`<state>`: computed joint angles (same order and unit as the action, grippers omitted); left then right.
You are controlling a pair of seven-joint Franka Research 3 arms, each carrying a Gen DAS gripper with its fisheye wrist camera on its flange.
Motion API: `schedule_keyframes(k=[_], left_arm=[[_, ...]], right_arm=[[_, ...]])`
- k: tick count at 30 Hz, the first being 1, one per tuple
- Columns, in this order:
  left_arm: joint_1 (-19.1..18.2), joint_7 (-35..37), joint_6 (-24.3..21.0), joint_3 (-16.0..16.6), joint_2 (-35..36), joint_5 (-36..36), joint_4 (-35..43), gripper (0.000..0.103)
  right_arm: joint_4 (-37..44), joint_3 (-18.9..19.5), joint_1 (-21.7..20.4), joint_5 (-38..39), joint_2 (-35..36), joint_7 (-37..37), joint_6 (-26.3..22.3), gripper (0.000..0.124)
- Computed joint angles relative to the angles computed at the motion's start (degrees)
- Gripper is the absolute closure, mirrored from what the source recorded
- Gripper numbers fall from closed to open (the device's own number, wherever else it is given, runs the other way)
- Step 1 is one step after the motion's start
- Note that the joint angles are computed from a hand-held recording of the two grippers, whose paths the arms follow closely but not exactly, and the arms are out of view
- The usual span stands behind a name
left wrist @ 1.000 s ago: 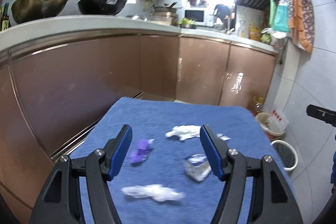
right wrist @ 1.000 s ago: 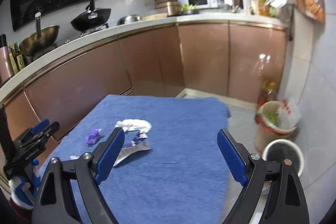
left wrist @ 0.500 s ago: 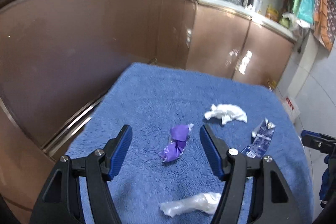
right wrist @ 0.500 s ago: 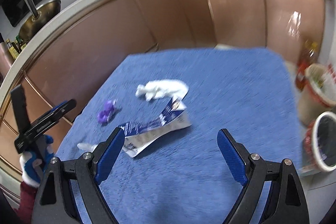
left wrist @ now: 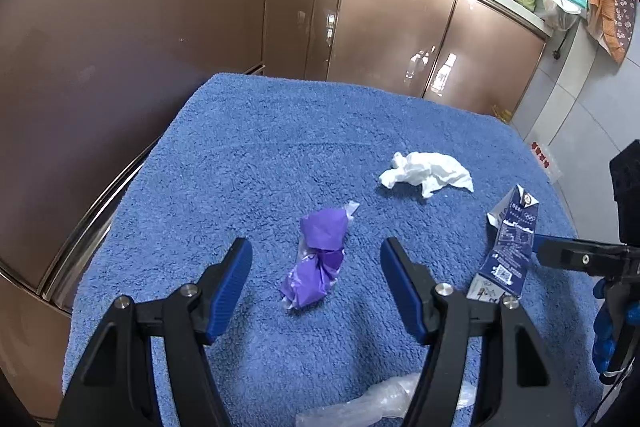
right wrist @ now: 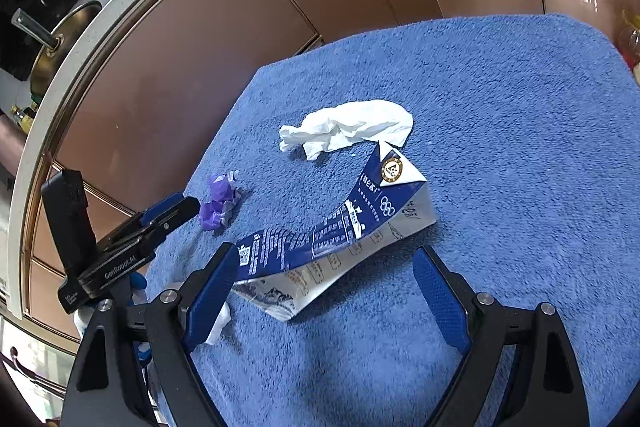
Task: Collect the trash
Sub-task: 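Grasp the white milk carton with the right tool while the left tool grasps the purple wrapper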
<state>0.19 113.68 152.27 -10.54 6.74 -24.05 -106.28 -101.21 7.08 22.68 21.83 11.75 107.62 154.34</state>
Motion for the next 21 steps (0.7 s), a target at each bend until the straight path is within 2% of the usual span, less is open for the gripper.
schedule_keyframes(k=[6, 9, 12, 13, 15, 19, 21], left_arm=[[0.4, -0.9, -0.7, 0.0, 0.9, 0.5, 0.4, 0.038], [0.5, -1.0, -1.1, -0.1, 1.5, 0.8, 0.8, 0.039], [0.4, -2.2, -1.4, 0.0, 2.3, 2.6, 1.3, 0.040], [0.6, -2.0, -1.9, -0.2, 2.6, 2.4, 1.6, 0.043], [0.9, -1.9, -2.8, -0.4, 3.1, 2.0, 2.1, 0.056], [1.5, -1.5, -4.1, -0.8, 3.8, 1.2, 2.7, 0.067], [1.7, -1.4, -4.2, -1.0, 3.8, 0.7, 2.6, 0.076]], right_arm=[[1.9, 1.3, -1.2, 5.9, 2.0, -3.1, -0.3, 0.046], [3.0, 1.6, -1.5, 8.0, 3.4, -3.8, -0.5, 0.055], [3.6, 2.3, -2.2, 11.4, 4.3, -5.1, -0.3, 0.057], [3.7, 2.4, -2.3, 12.1, 4.6, -5.5, -0.2, 0.058], [3.8, 2.5, -2.4, 13.2, 4.7, -6.0, 0.0, 0.059], [4.0, 3.0, -3.0, 16.1, 5.0, -7.3, 0.2, 0.065], [3.7, 3.2, -3.3, 17.4, 5.0, -8.0, 0.6, 0.067]])
